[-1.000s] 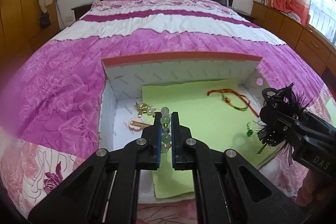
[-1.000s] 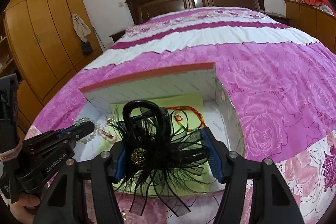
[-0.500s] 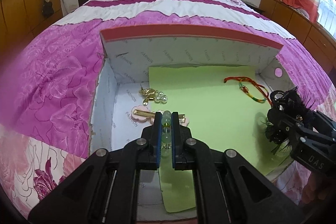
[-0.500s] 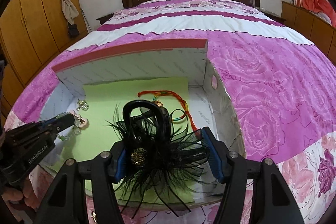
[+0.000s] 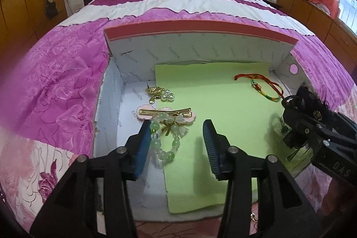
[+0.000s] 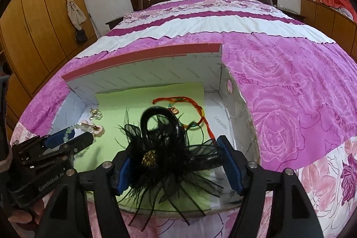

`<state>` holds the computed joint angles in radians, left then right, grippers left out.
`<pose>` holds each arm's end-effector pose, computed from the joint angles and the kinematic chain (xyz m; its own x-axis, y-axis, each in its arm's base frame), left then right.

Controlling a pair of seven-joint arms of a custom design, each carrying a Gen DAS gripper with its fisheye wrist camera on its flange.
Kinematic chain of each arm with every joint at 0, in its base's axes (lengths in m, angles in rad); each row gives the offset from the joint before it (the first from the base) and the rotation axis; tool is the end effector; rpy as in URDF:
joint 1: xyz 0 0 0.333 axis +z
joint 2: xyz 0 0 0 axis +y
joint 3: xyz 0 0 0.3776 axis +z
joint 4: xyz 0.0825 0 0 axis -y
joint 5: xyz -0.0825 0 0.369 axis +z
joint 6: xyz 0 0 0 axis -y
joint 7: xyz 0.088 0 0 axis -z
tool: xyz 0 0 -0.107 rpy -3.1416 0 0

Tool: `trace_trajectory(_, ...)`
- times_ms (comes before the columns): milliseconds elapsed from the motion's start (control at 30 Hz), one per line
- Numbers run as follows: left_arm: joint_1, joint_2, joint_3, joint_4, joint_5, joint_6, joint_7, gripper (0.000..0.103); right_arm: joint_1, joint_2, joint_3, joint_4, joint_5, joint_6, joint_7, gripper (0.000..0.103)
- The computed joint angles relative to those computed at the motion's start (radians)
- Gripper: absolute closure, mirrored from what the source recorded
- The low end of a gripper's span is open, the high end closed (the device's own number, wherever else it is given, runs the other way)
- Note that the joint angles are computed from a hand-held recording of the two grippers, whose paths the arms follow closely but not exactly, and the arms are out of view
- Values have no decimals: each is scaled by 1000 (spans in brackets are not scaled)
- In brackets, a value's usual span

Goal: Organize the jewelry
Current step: 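Lower both items into the pink box and open both grippers to release them, then move both grippers out of the box back over the remaining jewelry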

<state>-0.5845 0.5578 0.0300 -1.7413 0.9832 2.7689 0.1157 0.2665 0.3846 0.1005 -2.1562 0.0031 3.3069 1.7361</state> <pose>0.5864 -0.4095 0.3554 0.0212 -0.9981 0.0572 -0.7658 -0.0529 -0.6408 0.5926 0.2206 0.3793 0.2321 -0.9606 -0.1531 -0.7318 -0.0688 -0.6780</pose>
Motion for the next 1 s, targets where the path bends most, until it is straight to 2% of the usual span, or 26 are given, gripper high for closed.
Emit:
trace_trajectory(200, -1, -26, -1, -28, 3, 14, -14, 63, -75, -29, 80, -36, -15, 37, 18, 28)
trace_trajectory(467, -8, -81, 1, -81, 93, 24, -113, 63, -114, -79, 115, -86, -69, 92, 62, 28)
trace_trajectory(833, 39, -161, -70, -151, 207, 3, -217, 63, -220, -163, 184, -181, -249, 154, 240, 28)
trace_trajectory(1000, 59, -201, -101, -195, 249, 3, -256, 63, -245, -208, 181, -230, -365, 182, 356, 28)
